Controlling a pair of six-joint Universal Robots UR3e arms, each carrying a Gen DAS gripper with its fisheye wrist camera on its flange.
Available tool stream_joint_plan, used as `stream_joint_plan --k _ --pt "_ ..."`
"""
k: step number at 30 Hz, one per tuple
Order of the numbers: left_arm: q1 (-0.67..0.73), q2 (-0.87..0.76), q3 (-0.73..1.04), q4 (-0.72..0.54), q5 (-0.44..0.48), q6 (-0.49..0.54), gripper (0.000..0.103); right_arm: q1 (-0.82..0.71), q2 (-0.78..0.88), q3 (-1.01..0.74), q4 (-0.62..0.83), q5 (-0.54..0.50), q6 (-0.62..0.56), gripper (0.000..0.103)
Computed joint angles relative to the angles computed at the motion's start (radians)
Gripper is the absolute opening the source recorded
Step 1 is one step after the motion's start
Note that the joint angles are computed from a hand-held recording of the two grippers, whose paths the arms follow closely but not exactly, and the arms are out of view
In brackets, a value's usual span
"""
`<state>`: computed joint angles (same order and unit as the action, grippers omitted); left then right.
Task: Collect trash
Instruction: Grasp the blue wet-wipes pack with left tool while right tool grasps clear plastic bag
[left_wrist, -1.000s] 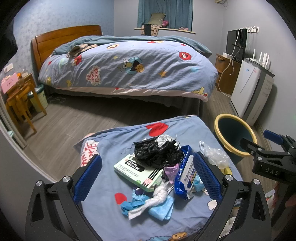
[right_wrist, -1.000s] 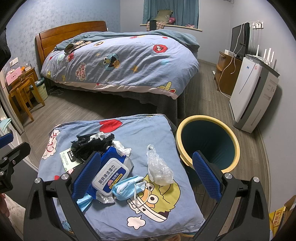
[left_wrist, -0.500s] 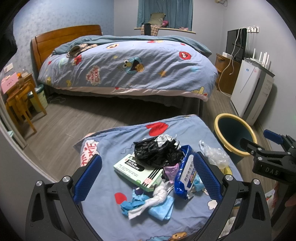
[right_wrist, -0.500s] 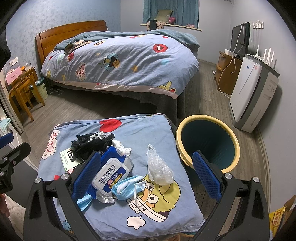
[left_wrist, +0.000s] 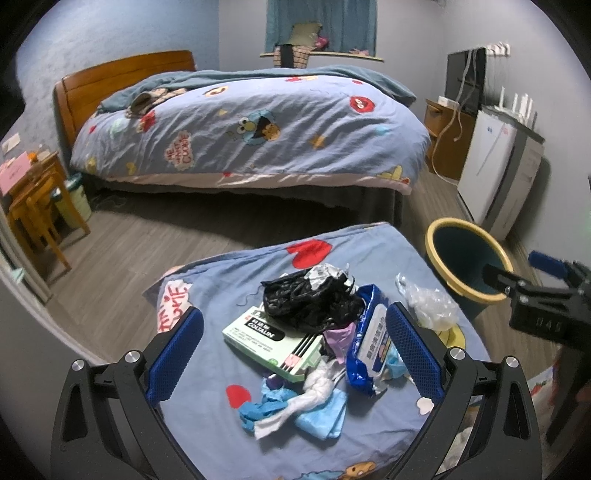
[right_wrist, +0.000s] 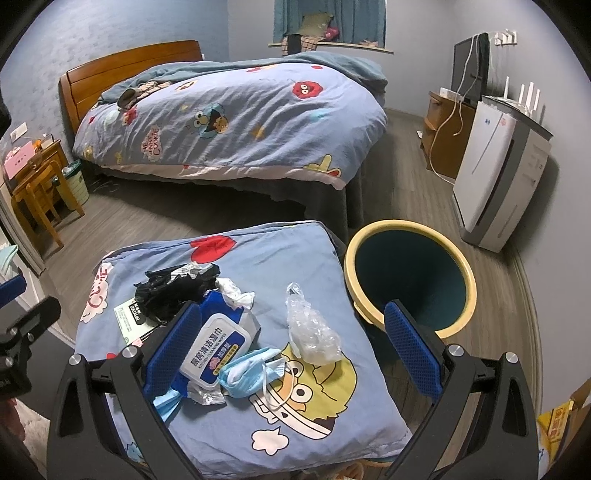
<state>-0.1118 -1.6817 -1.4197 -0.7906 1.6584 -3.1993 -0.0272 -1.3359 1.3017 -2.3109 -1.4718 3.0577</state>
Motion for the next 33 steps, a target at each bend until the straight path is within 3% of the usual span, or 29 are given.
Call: stream_joint_plan --k 7,11,15,20,22,27,32,33 --pt "-0.057 -0.127 0.046 0.062 0.008 0.051 0.098 -0.028 0.110 -0.146 0.097 -0.018 -0.080 0.097" --pt "-0.118 -0.258 0.180 0.000 0.060 0.083 0.098 -0.052 0.241 -0.307 0.201 -0.023 -0.151 0.097" --pt "-0.119 -0.366 0.280 -0.068 -0.019 0.083 0.098 -0.093 0.348 -0.415 0.247 0.001 -0.166 0.097" --pt "-0.123 -0.517 0.422 -0.141 -0.025 0.043 0.095 -0.134 0.463 -0.539 0.390 0.088 -0.171 0.096" --pt "-0.117 -0.533 0.438 -0.142 -0.044 0.029 0.093 -0.139 0.515 -0.608 0.463 0.122 -0.166 0.086" --pt "-0.115 -0.601 0.520 -0.213 -0.104 0.070 0.066 -0.124 0.619 -0.758 0.618 0.157 -0.211 0.061" --pt "-0.123 -0.654 0.583 -0.279 -0.110 0.095 0.047 -0.120 0.708 -0.903 0.758 0.174 -0.219 0.039" --pt "-0.124 -0.664 0.598 -0.295 -0.107 0.098 0.041 -0.120 0.712 -0.906 0.765 0.173 -0.222 0.029"
